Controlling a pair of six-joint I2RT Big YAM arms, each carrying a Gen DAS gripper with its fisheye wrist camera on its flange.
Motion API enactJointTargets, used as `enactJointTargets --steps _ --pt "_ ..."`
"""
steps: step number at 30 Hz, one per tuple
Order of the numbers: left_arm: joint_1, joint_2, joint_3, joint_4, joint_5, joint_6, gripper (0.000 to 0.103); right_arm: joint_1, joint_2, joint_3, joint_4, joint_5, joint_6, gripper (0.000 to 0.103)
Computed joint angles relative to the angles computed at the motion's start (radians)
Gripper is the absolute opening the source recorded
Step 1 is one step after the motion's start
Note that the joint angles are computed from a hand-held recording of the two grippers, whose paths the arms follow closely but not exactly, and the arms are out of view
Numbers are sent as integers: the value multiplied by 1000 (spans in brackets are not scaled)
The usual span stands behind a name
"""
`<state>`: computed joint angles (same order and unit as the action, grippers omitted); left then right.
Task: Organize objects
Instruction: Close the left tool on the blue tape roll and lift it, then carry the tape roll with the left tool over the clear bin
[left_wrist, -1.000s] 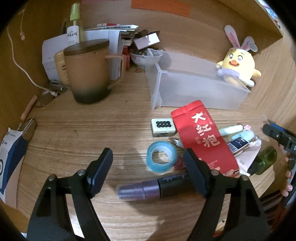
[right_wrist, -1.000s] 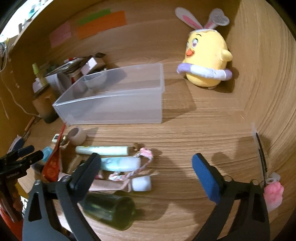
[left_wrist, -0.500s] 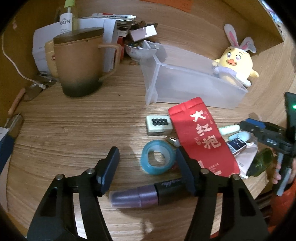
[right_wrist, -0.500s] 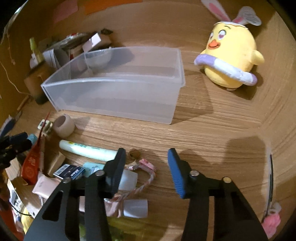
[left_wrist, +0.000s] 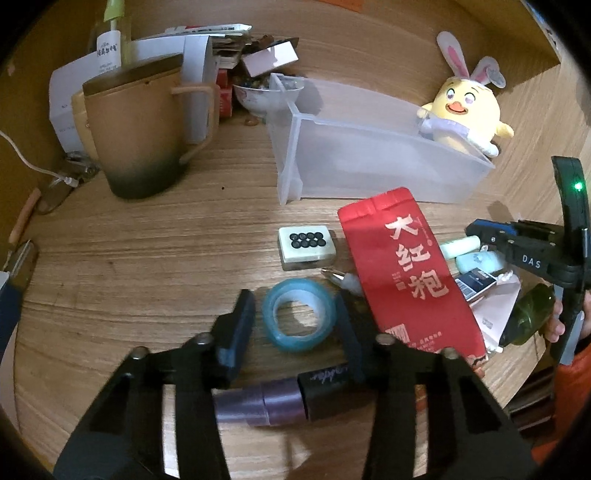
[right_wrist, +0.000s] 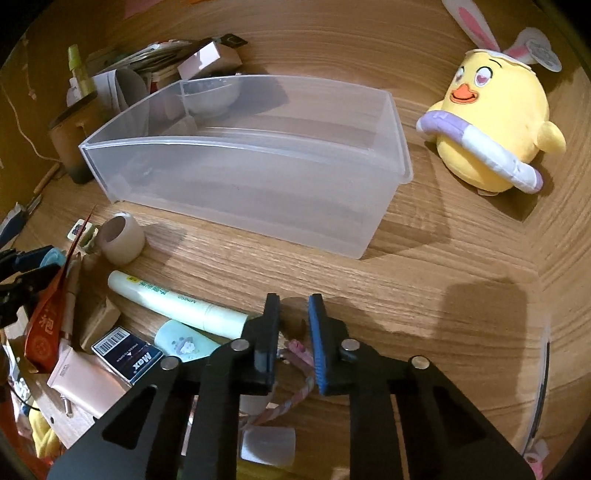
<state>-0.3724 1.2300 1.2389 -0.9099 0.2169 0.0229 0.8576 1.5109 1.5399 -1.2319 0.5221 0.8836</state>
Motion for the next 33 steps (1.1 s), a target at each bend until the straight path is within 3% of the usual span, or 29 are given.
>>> enactJointTargets --steps 7,24,33 --pt "13 2 5 14 9 -28 39 -13 -15 -16 28 -9 -4 12" --pt "-28 8 125 94 -9 -47 39 23 -105 2 69 156 -13 12" --pt "-48 82 246 75 15 -51 39 10 -102 49 114 200 -80 12"
